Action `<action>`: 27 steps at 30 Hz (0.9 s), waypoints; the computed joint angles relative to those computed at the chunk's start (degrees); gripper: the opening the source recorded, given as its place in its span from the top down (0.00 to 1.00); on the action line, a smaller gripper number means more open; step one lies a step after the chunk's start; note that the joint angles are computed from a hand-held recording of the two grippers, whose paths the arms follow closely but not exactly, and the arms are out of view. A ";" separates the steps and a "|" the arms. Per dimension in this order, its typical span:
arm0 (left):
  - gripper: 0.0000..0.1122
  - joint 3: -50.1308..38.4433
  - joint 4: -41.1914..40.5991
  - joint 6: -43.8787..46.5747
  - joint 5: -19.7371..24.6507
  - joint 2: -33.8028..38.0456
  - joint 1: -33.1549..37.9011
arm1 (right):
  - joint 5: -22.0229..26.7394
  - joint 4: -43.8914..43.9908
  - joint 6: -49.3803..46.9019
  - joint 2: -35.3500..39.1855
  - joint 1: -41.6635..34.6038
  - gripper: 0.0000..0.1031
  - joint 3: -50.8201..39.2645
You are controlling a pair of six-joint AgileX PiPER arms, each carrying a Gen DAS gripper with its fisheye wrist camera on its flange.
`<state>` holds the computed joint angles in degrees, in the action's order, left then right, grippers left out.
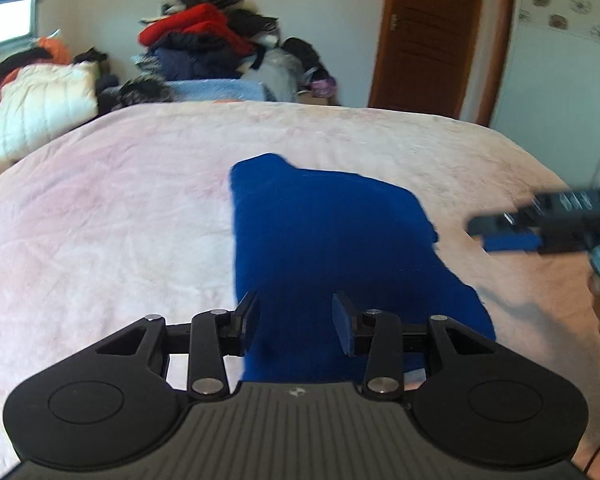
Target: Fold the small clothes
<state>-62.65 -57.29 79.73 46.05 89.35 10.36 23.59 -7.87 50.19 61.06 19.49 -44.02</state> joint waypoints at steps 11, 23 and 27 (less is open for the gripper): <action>0.60 3.81 -0.45 3.88 -14.37 6.55 -11.23 | 13.39 2.26 -16.12 40.65 -6.32 0.22 -38.43; 0.40 15.11 -17.92 25.01 -8.09 -1.78 1.02 | 3.29 -26.20 17.77 22.31 4.71 0.13 -18.13; 0.32 19.52 -22.86 32.23 -9.50 -2.78 4.60 | 19.68 -45.23 40.69 10.24 22.55 0.10 -5.72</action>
<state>-43.14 -80.15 111.97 36.55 86.58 14.96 43.27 -53.09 90.88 71.31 42.04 -49.74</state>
